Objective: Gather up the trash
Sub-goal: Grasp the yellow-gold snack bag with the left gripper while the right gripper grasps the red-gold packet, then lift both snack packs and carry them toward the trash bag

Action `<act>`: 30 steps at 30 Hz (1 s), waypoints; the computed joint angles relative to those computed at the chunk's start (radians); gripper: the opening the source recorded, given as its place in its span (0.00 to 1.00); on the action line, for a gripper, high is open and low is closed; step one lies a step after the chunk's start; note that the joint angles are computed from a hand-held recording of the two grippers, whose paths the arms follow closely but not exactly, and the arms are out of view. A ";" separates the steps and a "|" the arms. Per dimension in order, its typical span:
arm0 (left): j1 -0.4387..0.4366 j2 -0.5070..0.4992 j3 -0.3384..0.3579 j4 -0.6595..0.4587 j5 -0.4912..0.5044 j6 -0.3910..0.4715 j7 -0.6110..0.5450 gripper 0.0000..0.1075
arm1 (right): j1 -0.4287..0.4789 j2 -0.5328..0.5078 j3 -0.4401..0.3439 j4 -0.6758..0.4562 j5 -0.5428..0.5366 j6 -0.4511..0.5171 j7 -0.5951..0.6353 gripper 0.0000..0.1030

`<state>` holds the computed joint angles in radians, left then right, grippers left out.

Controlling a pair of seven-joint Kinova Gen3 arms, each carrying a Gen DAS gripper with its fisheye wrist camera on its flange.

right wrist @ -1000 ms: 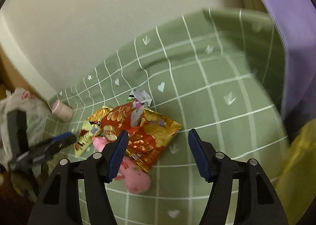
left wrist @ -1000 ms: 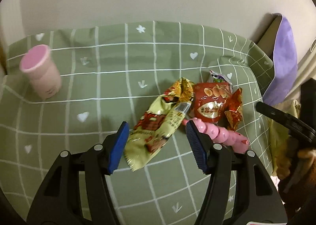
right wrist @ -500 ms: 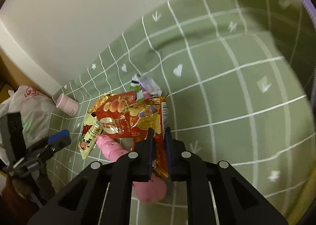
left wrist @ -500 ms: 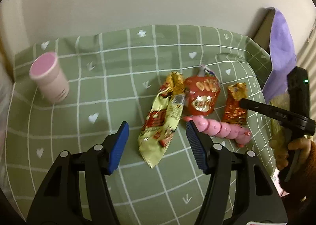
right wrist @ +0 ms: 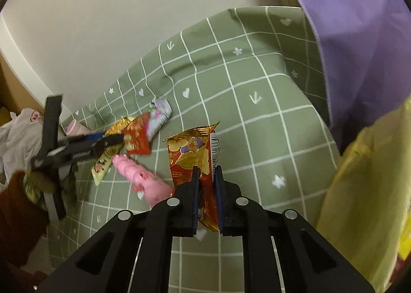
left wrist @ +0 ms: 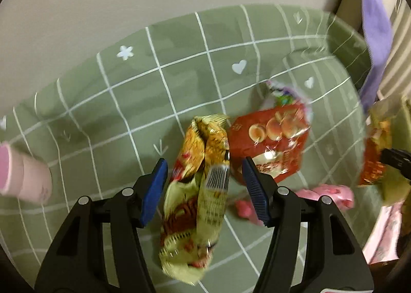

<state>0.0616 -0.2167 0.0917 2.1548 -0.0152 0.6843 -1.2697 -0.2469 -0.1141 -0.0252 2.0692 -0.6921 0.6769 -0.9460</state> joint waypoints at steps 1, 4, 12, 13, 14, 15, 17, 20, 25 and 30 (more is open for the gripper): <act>-0.006 0.019 0.012 -0.015 -0.018 0.013 0.014 0.53 | -0.001 -0.004 -0.005 0.002 0.007 -0.003 -0.011 0.12; -0.004 0.031 -0.009 -0.038 0.002 0.031 0.006 0.35 | -0.001 -0.020 0.003 0.013 0.007 -0.001 -0.005 0.12; -0.047 -0.158 0.052 -0.017 -0.012 0.076 0.158 0.31 | -0.031 -0.059 0.015 0.042 -0.026 -0.025 0.032 0.12; -0.054 -0.188 0.059 -0.014 -0.013 0.086 0.183 0.31 | -0.035 -0.064 0.012 0.043 -0.023 -0.029 0.027 0.12; -0.056 -0.217 0.060 -0.012 -0.005 0.090 0.202 0.31 | -0.043 -0.078 0.007 0.046 -0.018 -0.037 0.027 0.12; -0.050 -0.242 0.047 -0.010 0.008 0.091 0.204 0.31 | -0.049 -0.084 0.005 0.047 -0.012 -0.042 0.022 0.12; -0.030 -0.302 0.016 -0.006 0.042 0.080 0.198 0.31 | -0.064 -0.110 0.001 0.051 0.005 -0.054 0.012 0.12; -0.047 -0.345 0.046 -0.011 0.050 0.061 0.198 0.32 | -0.085 -0.147 0.008 0.046 0.030 -0.052 -0.011 0.12; -0.080 -0.285 0.171 -0.032 0.004 0.136 0.271 0.32 | -0.113 -0.184 0.027 0.045 0.066 -0.054 -0.057 0.12; -0.001 -0.271 0.143 0.059 0.065 0.111 0.276 0.33 | -0.129 -0.219 0.070 0.063 0.075 -0.041 -0.073 0.12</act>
